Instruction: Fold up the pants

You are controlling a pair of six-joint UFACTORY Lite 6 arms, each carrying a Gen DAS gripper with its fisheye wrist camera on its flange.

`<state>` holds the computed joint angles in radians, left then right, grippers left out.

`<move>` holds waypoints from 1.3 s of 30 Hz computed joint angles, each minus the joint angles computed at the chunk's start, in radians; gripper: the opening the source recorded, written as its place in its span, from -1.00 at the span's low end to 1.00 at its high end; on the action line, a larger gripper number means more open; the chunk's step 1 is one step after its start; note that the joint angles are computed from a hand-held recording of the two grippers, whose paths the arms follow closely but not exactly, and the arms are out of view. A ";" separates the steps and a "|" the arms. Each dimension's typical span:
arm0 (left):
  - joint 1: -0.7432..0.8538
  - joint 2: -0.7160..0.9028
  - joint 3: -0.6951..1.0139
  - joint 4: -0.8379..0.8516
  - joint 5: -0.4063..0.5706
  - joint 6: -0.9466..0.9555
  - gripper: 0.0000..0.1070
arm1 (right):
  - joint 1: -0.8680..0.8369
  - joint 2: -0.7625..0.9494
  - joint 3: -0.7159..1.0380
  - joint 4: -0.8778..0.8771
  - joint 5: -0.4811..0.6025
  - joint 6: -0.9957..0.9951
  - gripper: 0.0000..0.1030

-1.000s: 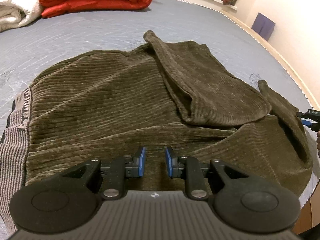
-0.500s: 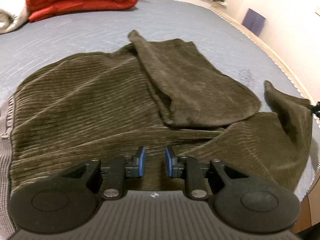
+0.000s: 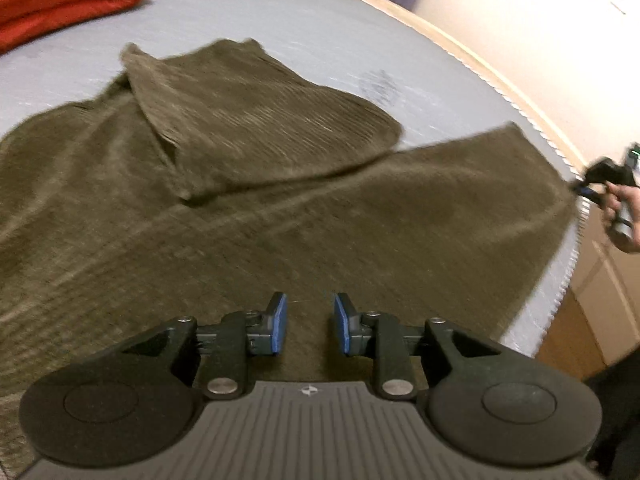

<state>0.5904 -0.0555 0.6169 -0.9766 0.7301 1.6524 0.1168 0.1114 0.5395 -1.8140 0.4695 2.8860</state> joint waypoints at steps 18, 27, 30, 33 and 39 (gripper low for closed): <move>0.584 0.134 0.159 0.254 0.306 0.291 -0.39 | 0.310 0.171 0.262 0.345 0.438 -0.467 -0.15; 0.768 0.483 0.646 0.123 0.263 -0.020 0.46 | 0.619 0.204 0.426 0.135 0.450 -0.532 -0.15; 0.755 0.570 0.714 0.186 0.241 -0.109 0.47 | 0.733 0.246 0.503 -0.017 0.296 -0.528 -0.15; 0.743 0.647 0.770 0.210 0.296 -0.162 0.48 | 0.864 0.351 0.627 -0.155 0.165 -0.506 -0.15; 0.714 0.658 0.704 0.184 0.236 -0.071 0.47 | 1.084 0.615 0.957 -0.201 -0.030 -0.617 -0.15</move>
<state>1.3039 0.6025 1.3212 -0.7927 0.9659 1.5813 1.2010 0.7262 1.4964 -2.0146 0.4394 2.2690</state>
